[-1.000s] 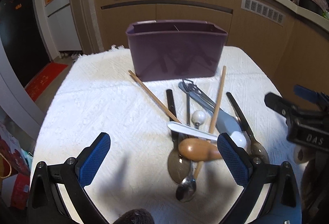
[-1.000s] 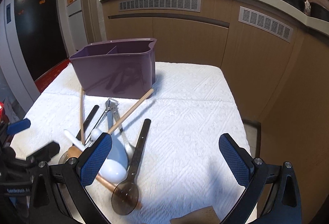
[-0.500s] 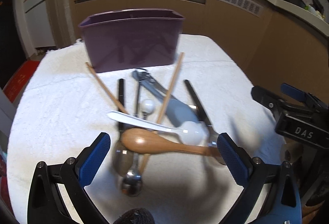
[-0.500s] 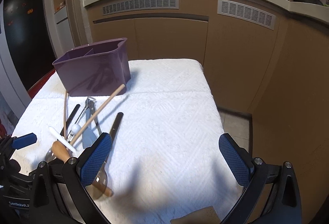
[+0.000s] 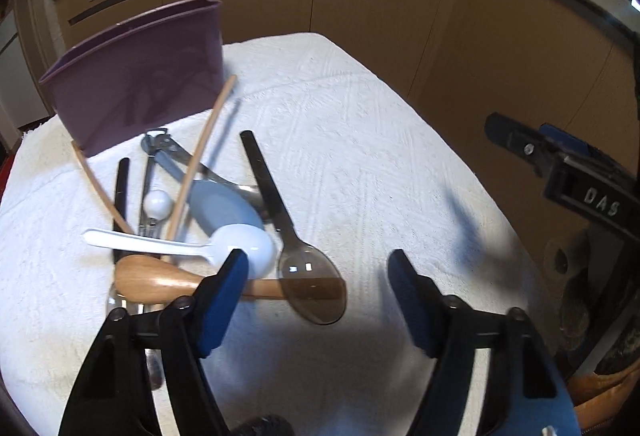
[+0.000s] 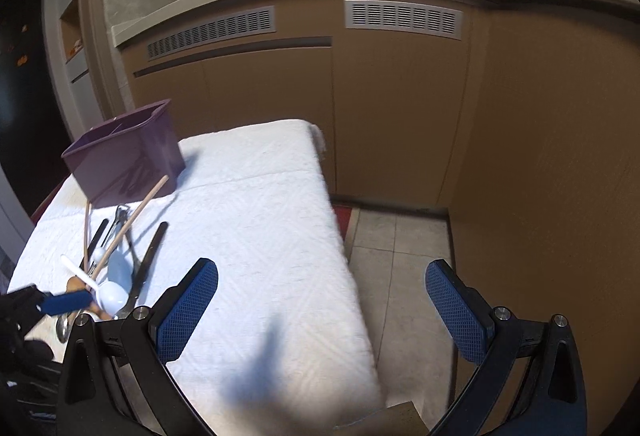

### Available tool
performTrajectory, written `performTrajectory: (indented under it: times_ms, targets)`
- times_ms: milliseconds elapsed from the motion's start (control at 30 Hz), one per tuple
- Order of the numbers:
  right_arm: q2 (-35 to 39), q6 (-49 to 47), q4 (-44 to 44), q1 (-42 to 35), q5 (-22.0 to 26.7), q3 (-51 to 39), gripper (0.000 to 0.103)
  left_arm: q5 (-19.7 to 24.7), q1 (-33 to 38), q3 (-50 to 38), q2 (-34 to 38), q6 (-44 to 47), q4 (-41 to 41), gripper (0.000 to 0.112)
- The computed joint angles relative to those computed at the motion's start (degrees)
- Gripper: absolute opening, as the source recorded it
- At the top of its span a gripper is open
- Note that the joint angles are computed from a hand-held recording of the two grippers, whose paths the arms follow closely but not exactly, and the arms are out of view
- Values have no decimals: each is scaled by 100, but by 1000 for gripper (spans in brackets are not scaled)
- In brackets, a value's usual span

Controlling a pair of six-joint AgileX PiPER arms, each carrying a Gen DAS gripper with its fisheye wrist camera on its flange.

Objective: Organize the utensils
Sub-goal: 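Move the left gripper down onto the dark translucent spoon and close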

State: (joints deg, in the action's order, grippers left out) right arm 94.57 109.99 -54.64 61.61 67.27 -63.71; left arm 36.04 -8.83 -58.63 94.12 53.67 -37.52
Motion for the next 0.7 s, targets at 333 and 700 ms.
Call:
performTrajectory:
  times_ms: [333, 700]
  targets:
    - [-286, 187, 42, -162, -681, 408, 103, -357, -379, -185, 330, -1626, 1195, 55]
    - [276, -664, 374, -246, -1130, -384, 103, 361, 921, 101, -225, 176, -103, 30]
